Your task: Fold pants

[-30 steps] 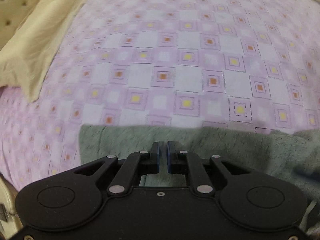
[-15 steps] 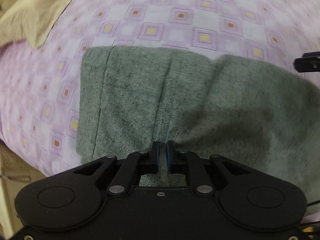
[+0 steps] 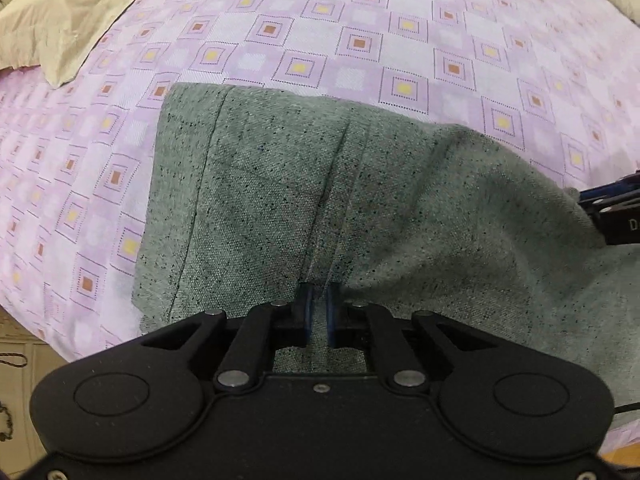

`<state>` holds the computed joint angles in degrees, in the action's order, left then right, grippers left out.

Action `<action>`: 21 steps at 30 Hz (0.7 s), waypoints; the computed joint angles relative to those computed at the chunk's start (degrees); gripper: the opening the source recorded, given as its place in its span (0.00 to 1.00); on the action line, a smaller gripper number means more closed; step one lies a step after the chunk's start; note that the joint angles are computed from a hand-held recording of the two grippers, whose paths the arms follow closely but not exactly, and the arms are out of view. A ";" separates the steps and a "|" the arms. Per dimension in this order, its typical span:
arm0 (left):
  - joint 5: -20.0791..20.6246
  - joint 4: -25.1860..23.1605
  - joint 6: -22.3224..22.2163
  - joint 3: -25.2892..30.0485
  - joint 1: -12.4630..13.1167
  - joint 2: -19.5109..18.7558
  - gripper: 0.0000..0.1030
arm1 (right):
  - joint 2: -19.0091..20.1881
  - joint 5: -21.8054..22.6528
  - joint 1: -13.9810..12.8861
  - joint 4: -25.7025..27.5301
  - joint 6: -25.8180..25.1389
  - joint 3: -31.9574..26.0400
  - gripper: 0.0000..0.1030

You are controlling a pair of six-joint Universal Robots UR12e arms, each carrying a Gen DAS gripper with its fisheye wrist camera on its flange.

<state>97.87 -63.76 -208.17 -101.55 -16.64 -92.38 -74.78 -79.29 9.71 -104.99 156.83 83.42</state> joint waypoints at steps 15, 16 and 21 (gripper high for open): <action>-2.93 6.34 4.50 -4.48 0.96 3.45 0.09 | 2.61 -18.32 5.60 -8.06 14.78 -2.25 0.04; -3.40 6.60 4.45 -4.74 1.19 3.69 0.09 | 3.06 -19.49 5.83 -8.45 15.07 -2.57 0.03; -4.92 7.87 4.78 -5.50 2.04 4.20 0.10 | 4.69 -23.60 6.32 -9.05 16.14 -4.50 0.02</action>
<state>92.95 -55.89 -203.39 -107.04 -14.60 -88.19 -70.10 -102.90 16.03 -114.04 172.97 78.91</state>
